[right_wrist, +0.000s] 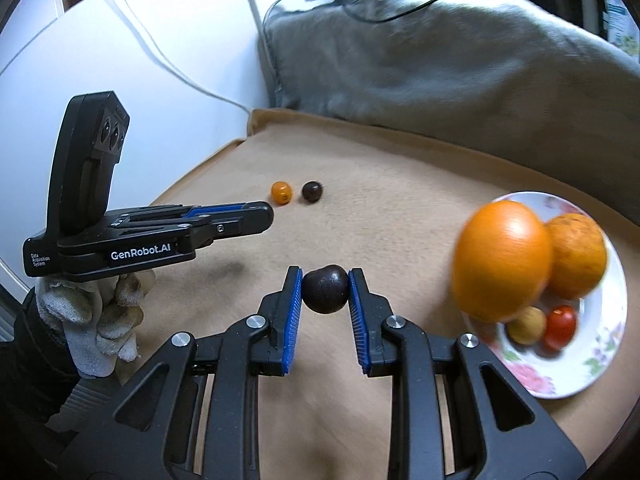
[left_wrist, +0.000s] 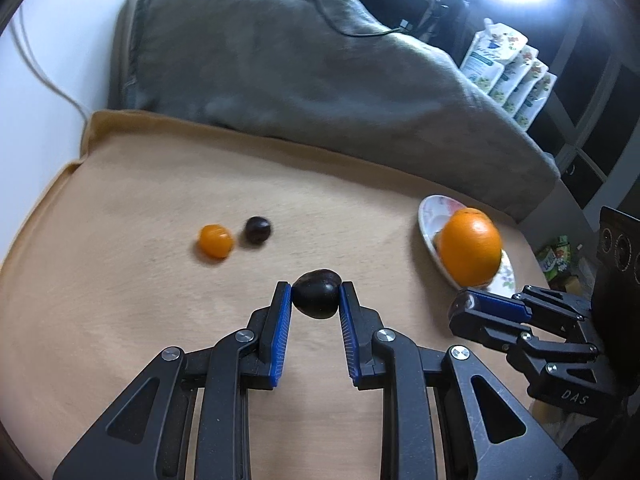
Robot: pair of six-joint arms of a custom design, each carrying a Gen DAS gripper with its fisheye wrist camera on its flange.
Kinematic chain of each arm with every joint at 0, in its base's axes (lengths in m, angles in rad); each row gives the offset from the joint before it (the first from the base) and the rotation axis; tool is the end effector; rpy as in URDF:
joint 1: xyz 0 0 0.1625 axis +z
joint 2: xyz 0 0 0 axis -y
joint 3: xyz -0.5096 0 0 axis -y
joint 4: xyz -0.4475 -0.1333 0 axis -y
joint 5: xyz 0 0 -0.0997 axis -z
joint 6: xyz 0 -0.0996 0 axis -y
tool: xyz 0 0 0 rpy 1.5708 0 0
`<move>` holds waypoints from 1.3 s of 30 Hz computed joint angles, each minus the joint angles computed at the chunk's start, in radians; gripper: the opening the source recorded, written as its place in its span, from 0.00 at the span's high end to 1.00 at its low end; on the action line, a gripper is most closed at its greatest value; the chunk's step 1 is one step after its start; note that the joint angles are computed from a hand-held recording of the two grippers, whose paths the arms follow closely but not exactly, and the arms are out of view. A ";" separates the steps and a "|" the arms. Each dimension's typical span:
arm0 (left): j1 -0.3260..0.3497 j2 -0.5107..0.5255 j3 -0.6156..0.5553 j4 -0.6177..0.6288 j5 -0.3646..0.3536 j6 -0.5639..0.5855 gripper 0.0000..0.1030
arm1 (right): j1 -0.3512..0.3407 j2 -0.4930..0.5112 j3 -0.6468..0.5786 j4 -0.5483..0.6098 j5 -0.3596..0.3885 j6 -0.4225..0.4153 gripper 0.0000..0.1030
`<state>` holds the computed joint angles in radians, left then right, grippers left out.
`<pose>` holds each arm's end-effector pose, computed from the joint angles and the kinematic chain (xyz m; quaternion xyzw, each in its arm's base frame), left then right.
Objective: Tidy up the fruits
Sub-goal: 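Carry the plum in the left tool to the plate while the right tool carries its plum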
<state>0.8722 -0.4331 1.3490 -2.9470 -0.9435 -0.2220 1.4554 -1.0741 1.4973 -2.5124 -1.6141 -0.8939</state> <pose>-0.4064 -0.7821 -0.0065 0.1502 0.9166 -0.3279 0.1727 0.0375 -0.7964 0.3897 0.3616 -0.8962 0.2142 0.1422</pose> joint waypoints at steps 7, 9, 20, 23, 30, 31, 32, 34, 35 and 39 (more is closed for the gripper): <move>-0.026 0.027 -0.037 -0.005 -0.022 0.034 0.78 | -0.024 -0.046 0.016 -0.037 0.017 0.004 0.76; -0.033 0.038 -0.054 0.001 -0.030 0.046 0.78 | -0.032 -0.057 0.019 -0.048 0.021 0.007 0.76; -0.061 0.106 -0.161 0.048 -0.082 0.091 0.78 | -0.091 -0.102 0.008 -0.106 0.042 0.051 0.76; -0.069 0.131 -0.204 0.066 -0.099 0.107 0.78 | -0.108 -0.106 -0.005 -0.114 0.043 0.066 0.76; -0.084 0.189 -0.301 0.111 -0.123 0.146 0.78 | -0.139 -0.100 -0.044 -0.117 0.037 0.091 0.76; -0.086 0.200 -0.319 0.121 -0.127 0.153 0.78 | -0.144 -0.097 -0.054 -0.113 0.038 0.097 0.76; -0.088 0.208 -0.334 0.130 -0.131 0.158 0.78 | -0.149 -0.093 -0.063 -0.108 0.039 0.102 0.76; -0.091 0.222 -0.356 0.144 -0.135 0.167 0.78 | -0.155 -0.083 -0.080 -0.102 0.038 0.109 0.76; -0.092 0.227 -0.363 0.149 -0.135 0.170 0.78 | -0.157 -0.078 -0.088 -0.099 0.037 0.111 0.76; -0.095 0.252 -0.403 0.181 -0.139 0.178 0.78 | -0.165 -0.056 -0.124 -0.077 0.036 0.121 0.76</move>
<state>0.7770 -0.1808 0.9465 -2.7662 -1.0824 -0.0440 1.2901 -1.1298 1.3728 -2.5890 -1.5780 -0.7727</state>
